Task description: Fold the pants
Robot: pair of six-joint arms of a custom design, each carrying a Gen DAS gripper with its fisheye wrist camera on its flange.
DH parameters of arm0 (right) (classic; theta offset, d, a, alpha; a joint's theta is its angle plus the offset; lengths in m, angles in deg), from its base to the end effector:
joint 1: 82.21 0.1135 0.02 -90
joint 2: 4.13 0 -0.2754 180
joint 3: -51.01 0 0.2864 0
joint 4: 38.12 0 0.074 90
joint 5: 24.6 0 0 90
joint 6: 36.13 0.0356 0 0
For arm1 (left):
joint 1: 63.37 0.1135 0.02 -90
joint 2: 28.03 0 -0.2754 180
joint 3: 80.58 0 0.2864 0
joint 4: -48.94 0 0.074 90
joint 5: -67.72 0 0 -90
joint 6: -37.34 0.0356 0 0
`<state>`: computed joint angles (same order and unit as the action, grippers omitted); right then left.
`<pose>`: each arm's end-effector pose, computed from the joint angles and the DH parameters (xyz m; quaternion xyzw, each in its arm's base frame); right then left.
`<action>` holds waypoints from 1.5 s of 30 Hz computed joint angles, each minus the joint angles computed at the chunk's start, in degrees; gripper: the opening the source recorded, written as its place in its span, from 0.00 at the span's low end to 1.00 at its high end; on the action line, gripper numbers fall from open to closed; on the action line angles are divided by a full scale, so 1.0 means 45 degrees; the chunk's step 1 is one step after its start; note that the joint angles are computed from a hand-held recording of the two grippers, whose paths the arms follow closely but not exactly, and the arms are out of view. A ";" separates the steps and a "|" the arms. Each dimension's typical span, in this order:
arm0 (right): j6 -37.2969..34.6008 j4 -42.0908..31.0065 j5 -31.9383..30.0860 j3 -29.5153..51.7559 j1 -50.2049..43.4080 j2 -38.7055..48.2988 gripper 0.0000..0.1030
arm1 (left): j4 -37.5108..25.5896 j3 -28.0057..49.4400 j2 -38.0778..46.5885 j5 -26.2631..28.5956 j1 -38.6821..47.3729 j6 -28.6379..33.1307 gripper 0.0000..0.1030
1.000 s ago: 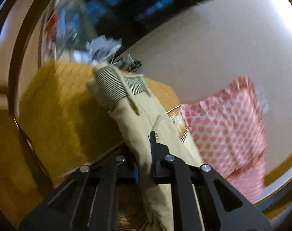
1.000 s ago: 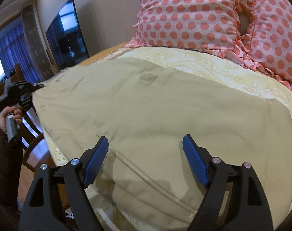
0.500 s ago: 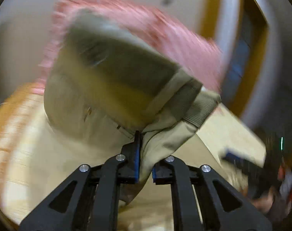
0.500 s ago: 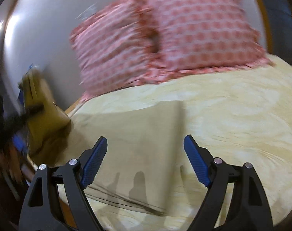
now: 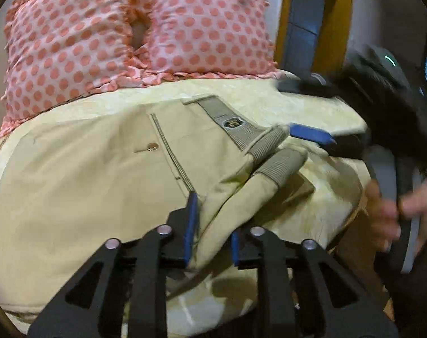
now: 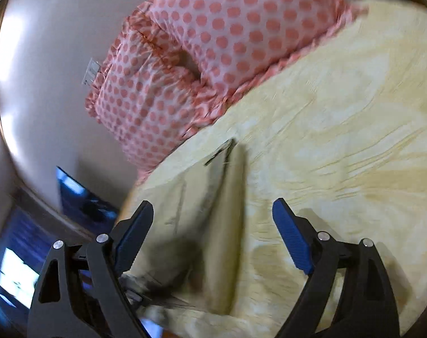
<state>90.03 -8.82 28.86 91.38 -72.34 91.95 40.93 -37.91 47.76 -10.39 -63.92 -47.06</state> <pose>0.2943 0.0727 0.1051 0.0227 0.8235 0.4409 0.3563 0.2742 -0.0100 0.1524 0.0914 0.9019 -0.0761 0.4152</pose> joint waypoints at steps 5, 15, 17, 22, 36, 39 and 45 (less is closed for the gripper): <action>-0.1387 -0.2870 0.0930 0.1757 0.0651 0.0442 0.69 | -0.1632 0.0201 -0.1436 0.6370 0.4350 0.0216 0.52; -0.2813 -0.5079 0.2081 0.3741 0.1428 0.1529 0.39 | -0.4897 0.7338 0.5717 0.5744 0.9405 0.0271 0.54; -0.2925 -0.4928 0.1600 0.3680 0.1324 0.1558 0.31 | -0.5841 0.8425 0.6713 0.5944 0.9329 0.0553 0.54; -0.2686 -0.5145 0.1081 0.4116 0.1093 0.2041 0.31 | -0.7474 0.9823 0.7898 0.6218 0.9030 0.1459 0.54; -0.1718 -0.4405 -0.1985 0.6201 0.0329 0.2923 0.08 | -0.8093 1.2909 0.9305 0.7735 0.8369 0.0337 0.04; -0.1947 -0.4389 -0.1355 0.7503 0.0298 0.3167 0.08 | -0.7152 1.3998 0.9766 0.6799 0.7739 -0.0498 0.04; -0.3085 -0.7437 0.1247 1.1546 0.0193 0.5633 0.08 | -0.7989 1.8716 1.3120 0.3422 0.6247 -0.1102 0.06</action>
